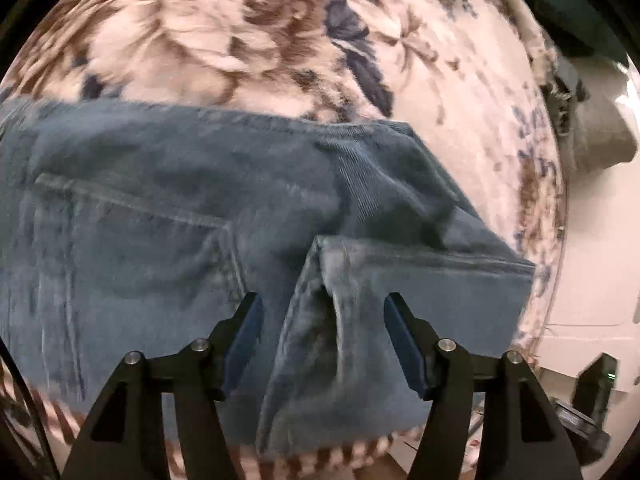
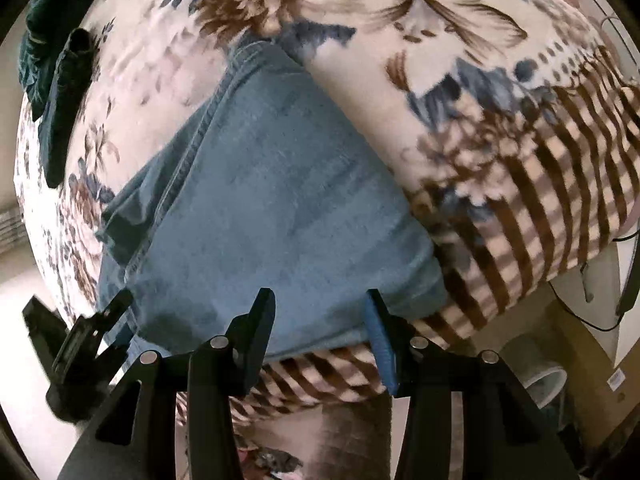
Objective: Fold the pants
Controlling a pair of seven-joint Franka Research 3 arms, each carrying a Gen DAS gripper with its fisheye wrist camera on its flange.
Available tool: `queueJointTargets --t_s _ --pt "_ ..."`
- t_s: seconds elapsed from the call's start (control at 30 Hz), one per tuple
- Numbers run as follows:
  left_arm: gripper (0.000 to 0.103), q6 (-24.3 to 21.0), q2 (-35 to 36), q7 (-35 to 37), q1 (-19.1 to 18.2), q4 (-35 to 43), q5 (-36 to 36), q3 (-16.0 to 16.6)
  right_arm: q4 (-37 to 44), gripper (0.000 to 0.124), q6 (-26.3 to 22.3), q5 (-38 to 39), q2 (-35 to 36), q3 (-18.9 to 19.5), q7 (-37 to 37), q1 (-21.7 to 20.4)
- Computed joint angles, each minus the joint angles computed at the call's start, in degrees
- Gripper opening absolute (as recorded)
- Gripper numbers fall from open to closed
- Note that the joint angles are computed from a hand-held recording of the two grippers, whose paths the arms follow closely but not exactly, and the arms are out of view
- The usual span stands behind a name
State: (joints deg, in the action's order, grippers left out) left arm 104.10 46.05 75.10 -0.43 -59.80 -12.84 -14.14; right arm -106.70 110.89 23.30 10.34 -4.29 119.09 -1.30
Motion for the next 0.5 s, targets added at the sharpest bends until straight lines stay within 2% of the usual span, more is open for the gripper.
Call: queueJointTargets --t_s 0.03,0.13,0.2,0.27,0.33,0.4,0.47,0.5 --pt "0.023 1.0 -0.1 1.4 0.2 -0.3 -0.3 -0.5 0.7 0.048 -0.1 -0.6 0.8 0.1 0.4 0.3" --pt "0.016 3.7 -1.6 5.2 -0.3 -2.1 0.5 -0.8 0.9 0.048 -0.2 -1.8 1.2 0.2 0.2 0.6" --pt "0.015 8.1 -4.2 7.5 -0.3 -5.8 0.7 -0.7 0.7 0.048 0.2 -2.2 1.0 0.2 0.1 0.8" --pt "0.015 9.3 -4.2 7.3 -0.2 -5.7 0.3 -0.5 0.9 0.048 -0.2 -2.7 1.2 0.4 -0.4 1.1" --pt "0.015 9.0 -2.1 5.6 -0.2 -3.6 -0.1 -0.1 0.6 0.048 -0.1 -2.3 1.2 0.4 -0.7 1.1" --pt "0.018 6.8 0.5 4.4 0.0 -0.8 -0.3 -0.1 1.2 0.048 -0.3 -2.5 1.9 0.5 -0.3 1.4" --pt "0.027 6.9 0.3 2.2 1.2 -2.0 -2.2 -0.5 1.5 0.048 -0.7 -2.5 2.2 0.5 -0.4 1.4" --pt "0.029 6.3 -0.3 1.5 1.9 -2.8 -3.0 -0.7 1.9 0.048 -0.8 -2.4 2.6 0.7 -0.3 1.5"
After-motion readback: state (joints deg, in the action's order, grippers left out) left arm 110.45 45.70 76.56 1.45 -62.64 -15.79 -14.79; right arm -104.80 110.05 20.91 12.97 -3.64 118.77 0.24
